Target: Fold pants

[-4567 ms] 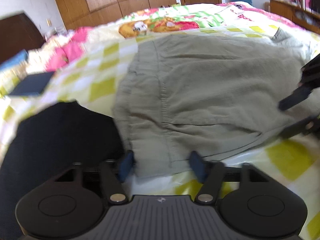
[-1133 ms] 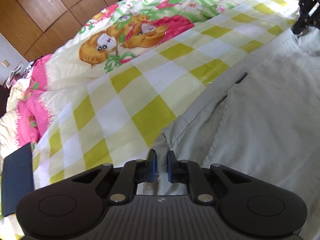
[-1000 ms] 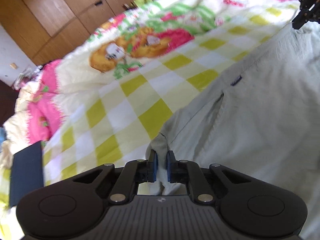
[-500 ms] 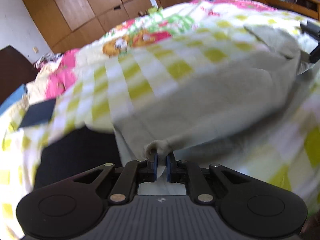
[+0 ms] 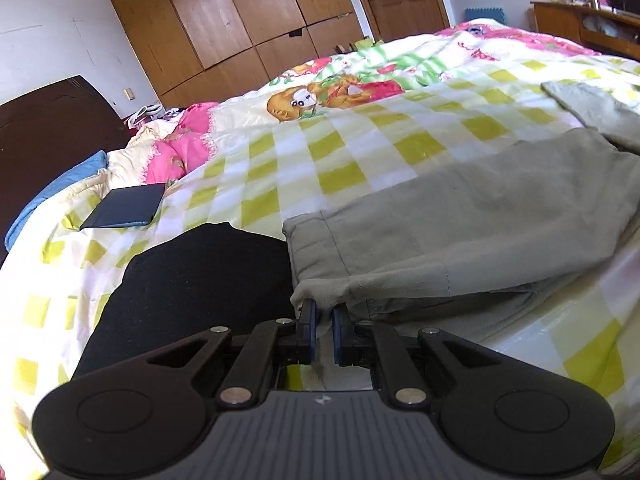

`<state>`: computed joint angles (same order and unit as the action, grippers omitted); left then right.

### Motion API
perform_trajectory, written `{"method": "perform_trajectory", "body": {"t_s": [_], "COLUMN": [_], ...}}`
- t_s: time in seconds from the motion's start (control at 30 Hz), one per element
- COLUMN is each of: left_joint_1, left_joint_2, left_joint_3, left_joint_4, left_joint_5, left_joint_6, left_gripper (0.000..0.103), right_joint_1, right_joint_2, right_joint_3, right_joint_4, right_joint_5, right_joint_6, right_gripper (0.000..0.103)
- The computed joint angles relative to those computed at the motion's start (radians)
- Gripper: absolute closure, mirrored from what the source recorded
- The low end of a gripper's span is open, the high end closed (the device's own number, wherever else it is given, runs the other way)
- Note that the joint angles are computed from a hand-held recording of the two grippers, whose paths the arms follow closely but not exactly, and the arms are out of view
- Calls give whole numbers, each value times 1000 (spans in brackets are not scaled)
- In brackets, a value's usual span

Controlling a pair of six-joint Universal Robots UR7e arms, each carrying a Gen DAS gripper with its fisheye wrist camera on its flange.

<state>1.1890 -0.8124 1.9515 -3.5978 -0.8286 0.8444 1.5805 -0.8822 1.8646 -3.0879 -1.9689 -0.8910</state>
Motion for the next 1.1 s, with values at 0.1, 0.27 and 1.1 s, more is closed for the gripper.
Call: {"method": "perform_trajectory", "body": {"t_s": [0.1,0.27,1.1], "left_joint_1": [13,35,-95], "left_joint_2": [16,37,94], "left_joint_3": [24,55,63], "left_joint_4": [-45,-43,8], "left_joint_5": [42,118,139], "left_joint_6": [22,-30,-195], "left_gripper": [79,79,74], "right_joint_1": [3,-14,-133], "right_joint_2": [31,81,-30], "right_joint_3": [4,-4,-7], "right_joint_4": [-25,-56,-301], "right_joint_5": [-36,-85,-2], "right_joint_6": [-44,-41,259], "right_gripper": [101,97,76]}}
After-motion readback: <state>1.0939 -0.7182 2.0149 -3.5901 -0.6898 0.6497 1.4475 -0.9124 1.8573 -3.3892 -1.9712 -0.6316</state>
